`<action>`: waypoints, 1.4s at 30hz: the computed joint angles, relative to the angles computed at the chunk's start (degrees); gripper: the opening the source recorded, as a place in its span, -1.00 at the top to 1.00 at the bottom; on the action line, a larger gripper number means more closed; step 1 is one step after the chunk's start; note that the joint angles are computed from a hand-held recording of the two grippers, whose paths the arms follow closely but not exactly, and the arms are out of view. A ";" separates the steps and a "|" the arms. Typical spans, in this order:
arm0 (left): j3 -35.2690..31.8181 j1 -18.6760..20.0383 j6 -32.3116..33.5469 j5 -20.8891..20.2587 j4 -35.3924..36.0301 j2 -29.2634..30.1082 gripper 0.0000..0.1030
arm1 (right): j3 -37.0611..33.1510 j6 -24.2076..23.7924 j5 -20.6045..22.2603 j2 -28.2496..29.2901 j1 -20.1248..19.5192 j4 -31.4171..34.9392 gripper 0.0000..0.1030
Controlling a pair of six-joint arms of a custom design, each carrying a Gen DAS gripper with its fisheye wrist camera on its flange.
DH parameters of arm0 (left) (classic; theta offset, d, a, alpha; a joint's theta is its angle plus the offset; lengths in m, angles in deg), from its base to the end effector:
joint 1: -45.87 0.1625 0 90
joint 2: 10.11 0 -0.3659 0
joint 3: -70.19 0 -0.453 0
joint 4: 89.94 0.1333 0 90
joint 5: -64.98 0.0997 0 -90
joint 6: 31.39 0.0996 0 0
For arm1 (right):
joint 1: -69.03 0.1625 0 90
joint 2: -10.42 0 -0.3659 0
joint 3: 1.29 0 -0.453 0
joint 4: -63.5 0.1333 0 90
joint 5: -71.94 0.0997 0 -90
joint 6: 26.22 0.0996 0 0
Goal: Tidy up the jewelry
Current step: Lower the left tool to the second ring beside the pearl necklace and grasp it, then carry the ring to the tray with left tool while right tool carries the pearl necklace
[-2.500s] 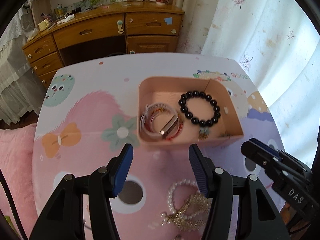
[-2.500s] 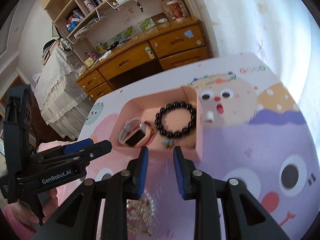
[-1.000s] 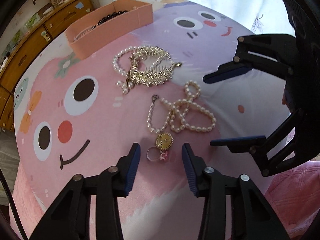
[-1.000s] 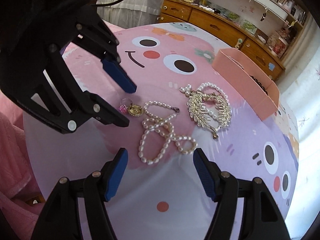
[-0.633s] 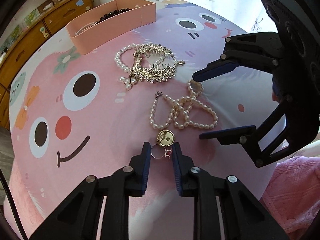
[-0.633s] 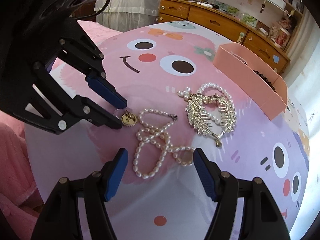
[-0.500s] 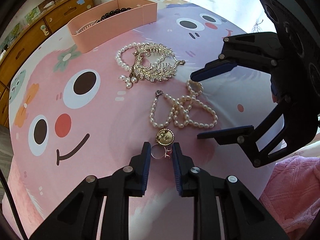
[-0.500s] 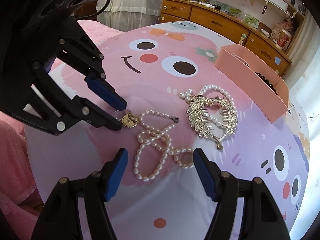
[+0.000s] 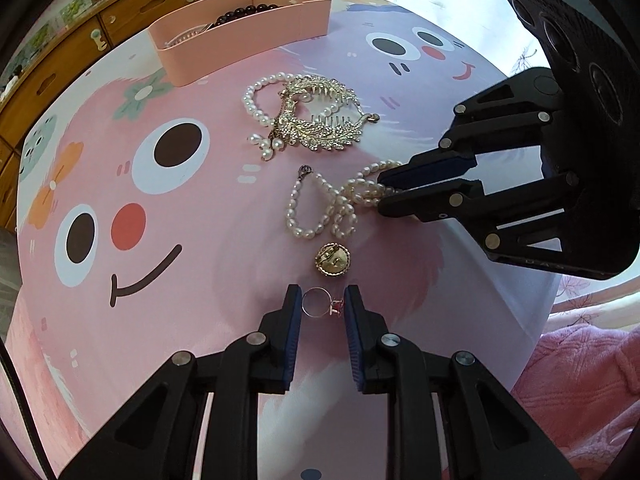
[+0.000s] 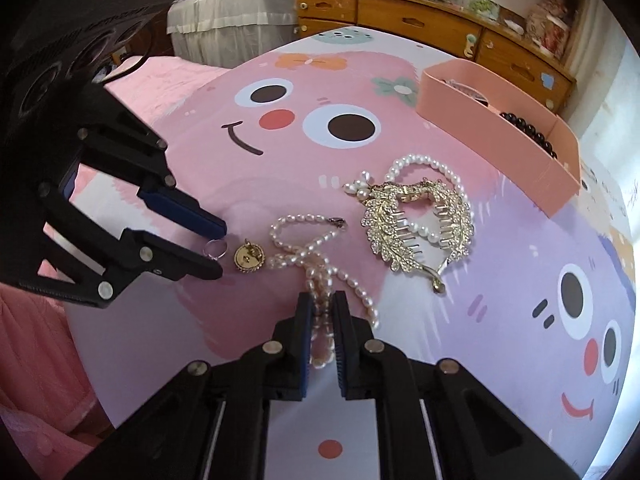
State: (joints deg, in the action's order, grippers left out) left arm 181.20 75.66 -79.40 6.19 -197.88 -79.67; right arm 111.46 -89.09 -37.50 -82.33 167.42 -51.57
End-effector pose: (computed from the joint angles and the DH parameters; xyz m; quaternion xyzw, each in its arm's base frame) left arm -0.3635 -0.4212 0.0876 0.1547 0.9318 -0.0983 0.3134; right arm 0.1743 -0.4956 0.2883 0.5676 -0.8047 -0.0384 0.1699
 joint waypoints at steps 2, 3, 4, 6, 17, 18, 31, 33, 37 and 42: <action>-0.54 0.33 -0.86 0.47 0.58 0.34 0.63 | -1.87 4.23 0.87 1.09 -0.37 2.60 0.83; -0.94 0.44 -1.23 0.73 0.76 0.76 0.63 | -2.77 6.56 1.74 1.54 -0.69 3.93 0.85; -1.06 0.41 -1.74 1.00 0.98 0.81 0.63 | -3.46 8.69 2.69 1.81 -1.00 4.74 0.92; -1.22 0.28 -2.74 1.41 1.33 0.73 0.63 | -4.32 11.49 1.96 2.50 -0.87 5.93 0.92; -4.53 -0.63 -6.64 5.05 4.88 0.55 0.63 | -6.97 18.02 5.49 1.76 -0.42 10.68 0.92; -5.15 -0.66 -6.65 5.58 5.10 0.64 0.63 | -7.77 19.06 6.33 1.81 -0.11 11.22 0.92; -16.57 -1.45 -16.17 13.84 16.96 3.35 0.62 | -19.09 27.19 12.75 4.26 4.86 12.37 0.91; -18.87 -1.57 -16.77 14.46 18.50 4.03 0.62 | -21.14 27.73 12.98 5.05 5.72 11.83 0.91; -23.46 -1.67 -15.75 16.27 20.32 5.97 0.62 | -25.38 28.11 14.27 6.82 6.98 10.56 0.91; -29.80 -1.42 -12.98 17.41 20.65 8.84 0.62 | -30.33 26.86 14.96 9.59 8.59 8.37 0.91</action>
State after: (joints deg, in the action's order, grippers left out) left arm 151.40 74.24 -92.38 23.60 -177.23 -70.83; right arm 81.13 -62.24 -22.54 -72.73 176.00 -43.19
